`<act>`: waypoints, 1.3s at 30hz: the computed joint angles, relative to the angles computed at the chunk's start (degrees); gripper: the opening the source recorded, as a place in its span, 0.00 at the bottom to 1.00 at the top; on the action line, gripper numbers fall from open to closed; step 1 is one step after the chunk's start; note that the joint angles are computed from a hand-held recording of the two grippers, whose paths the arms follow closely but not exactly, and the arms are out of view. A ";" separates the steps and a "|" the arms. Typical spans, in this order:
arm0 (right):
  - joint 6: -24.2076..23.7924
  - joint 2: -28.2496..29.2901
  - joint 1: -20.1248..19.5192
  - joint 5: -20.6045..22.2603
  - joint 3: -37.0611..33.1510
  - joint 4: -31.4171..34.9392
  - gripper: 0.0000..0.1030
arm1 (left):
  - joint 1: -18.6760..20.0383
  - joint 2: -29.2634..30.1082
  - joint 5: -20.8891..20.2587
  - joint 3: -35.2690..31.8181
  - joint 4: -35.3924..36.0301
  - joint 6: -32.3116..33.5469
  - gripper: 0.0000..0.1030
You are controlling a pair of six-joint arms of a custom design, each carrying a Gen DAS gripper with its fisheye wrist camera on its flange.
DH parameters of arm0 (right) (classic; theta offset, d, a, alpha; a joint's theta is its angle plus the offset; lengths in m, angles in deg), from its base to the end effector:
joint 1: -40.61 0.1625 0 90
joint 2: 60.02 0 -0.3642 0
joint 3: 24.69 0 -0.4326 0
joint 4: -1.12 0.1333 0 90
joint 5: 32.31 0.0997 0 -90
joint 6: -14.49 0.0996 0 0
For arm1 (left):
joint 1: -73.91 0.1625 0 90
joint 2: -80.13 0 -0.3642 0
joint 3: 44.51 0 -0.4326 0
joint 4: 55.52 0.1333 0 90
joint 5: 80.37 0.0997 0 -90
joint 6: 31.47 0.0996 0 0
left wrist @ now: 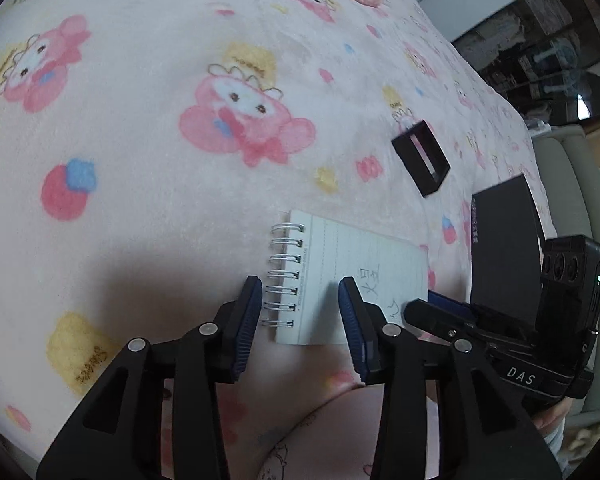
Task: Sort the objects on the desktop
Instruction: 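Grasp the white spiral notebook edges with both grippers, then carry the notebook with both grippers over the black box and lower it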
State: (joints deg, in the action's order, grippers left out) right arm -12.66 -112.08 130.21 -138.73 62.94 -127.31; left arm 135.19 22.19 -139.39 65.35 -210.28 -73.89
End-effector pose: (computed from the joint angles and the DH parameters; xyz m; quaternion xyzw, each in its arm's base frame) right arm 0.1004 -0.6809 0.1076 0.2254 -0.9634 -0.0100 0.1445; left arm -0.1151 -0.5941 0.0695 -0.1439 0.9472 -0.2420 0.1532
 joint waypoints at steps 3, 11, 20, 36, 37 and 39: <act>1.49 0.36 -1.00 1.58 -0.66 -0.34 0.35 | 1.21 0.49 -0.11 -0.18 -1.85 -2.83 0.39; -0.45 -0.95 -1.12 3.30 1.56 -3.58 0.34 | -2.07 0.93 1.24 -1.71 3.60 -2.91 0.39; -4.32 -14.56 -1.37 7.18 9.69 -2.89 0.34 | -10.66 -0.66 0.46 -0.61 3.47 -3.12 0.40; -10.49 -27.44 -9.72 11.53 5.77 -3.32 0.34 | -18.93 28.14 1.55 -33.75 7.53 1.65 0.44; -11.10 -27.03 -10.20 10.96 4.63 -3.78 0.34 | -18.56 30.04 0.22 -36.00 7.80 1.86 0.44; -11.34 -26.99 -11.72 11.40 2.98 -3.92 0.35 | -17.75 33.39 -2.89 -39.85 7.65 2.48 0.44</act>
State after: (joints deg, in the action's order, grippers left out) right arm -24.00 -139.07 118.50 -127.33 65.92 -131.23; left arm 117.44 55.58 -142.28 25.50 -202.63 -71.41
